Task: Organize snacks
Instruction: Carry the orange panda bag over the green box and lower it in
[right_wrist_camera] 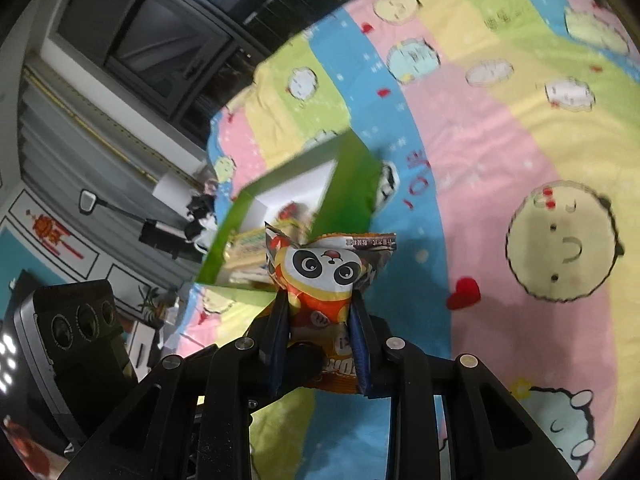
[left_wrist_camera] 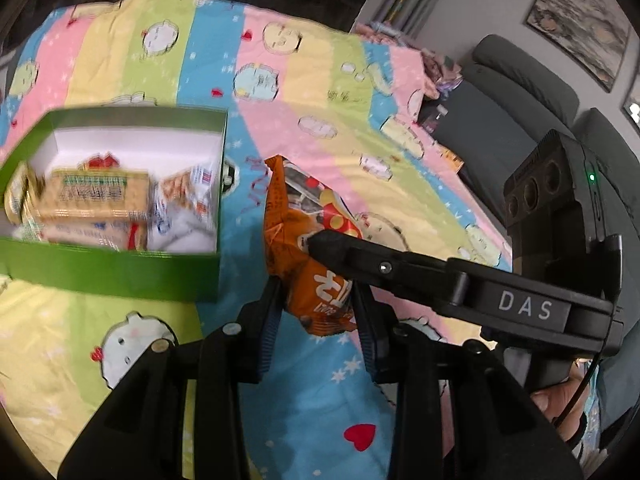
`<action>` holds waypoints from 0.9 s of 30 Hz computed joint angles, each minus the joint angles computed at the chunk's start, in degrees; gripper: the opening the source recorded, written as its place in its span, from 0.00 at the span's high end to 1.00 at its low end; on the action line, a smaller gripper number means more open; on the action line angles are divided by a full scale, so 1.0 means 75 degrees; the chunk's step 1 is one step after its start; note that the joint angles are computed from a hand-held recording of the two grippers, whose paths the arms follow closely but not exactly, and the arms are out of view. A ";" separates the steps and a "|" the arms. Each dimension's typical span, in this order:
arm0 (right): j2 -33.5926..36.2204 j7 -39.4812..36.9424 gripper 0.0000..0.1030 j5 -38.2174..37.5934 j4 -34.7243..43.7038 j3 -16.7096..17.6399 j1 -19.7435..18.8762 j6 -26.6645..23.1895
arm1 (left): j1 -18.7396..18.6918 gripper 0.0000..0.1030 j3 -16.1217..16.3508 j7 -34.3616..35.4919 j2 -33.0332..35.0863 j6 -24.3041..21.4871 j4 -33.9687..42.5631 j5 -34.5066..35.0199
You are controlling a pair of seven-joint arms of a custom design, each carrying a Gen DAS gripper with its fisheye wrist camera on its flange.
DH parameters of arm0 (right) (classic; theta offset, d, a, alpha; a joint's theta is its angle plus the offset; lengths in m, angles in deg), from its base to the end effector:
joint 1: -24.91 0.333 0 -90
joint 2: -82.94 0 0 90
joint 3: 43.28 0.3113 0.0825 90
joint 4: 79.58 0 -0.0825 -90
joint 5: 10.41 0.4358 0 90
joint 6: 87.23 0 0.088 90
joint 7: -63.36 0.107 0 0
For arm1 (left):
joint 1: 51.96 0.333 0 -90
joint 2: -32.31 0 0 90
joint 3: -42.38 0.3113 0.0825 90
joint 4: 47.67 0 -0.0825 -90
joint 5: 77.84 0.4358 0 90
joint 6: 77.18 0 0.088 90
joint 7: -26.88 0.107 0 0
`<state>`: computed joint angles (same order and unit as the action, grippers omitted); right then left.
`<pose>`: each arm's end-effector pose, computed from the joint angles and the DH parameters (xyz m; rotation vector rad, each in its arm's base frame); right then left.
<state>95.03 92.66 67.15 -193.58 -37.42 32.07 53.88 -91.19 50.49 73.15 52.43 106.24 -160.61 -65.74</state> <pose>0.6425 0.1454 0.3494 -1.7141 1.3204 0.1845 0.5820 -0.3829 0.3589 -1.8485 1.9011 -1.2043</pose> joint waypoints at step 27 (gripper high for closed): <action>0.2267 0.1051 0.71 -0.1914 0.3224 0.1005 0.0445 0.0079 | -0.0551 0.66 0.2076 -0.0536 -0.0474 0.0116 -0.0614 0.0473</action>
<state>112.03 100.55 52.79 -169.40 -29.88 35.40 54.48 -95.33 66.05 69.13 48.88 107.12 -165.22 -62.19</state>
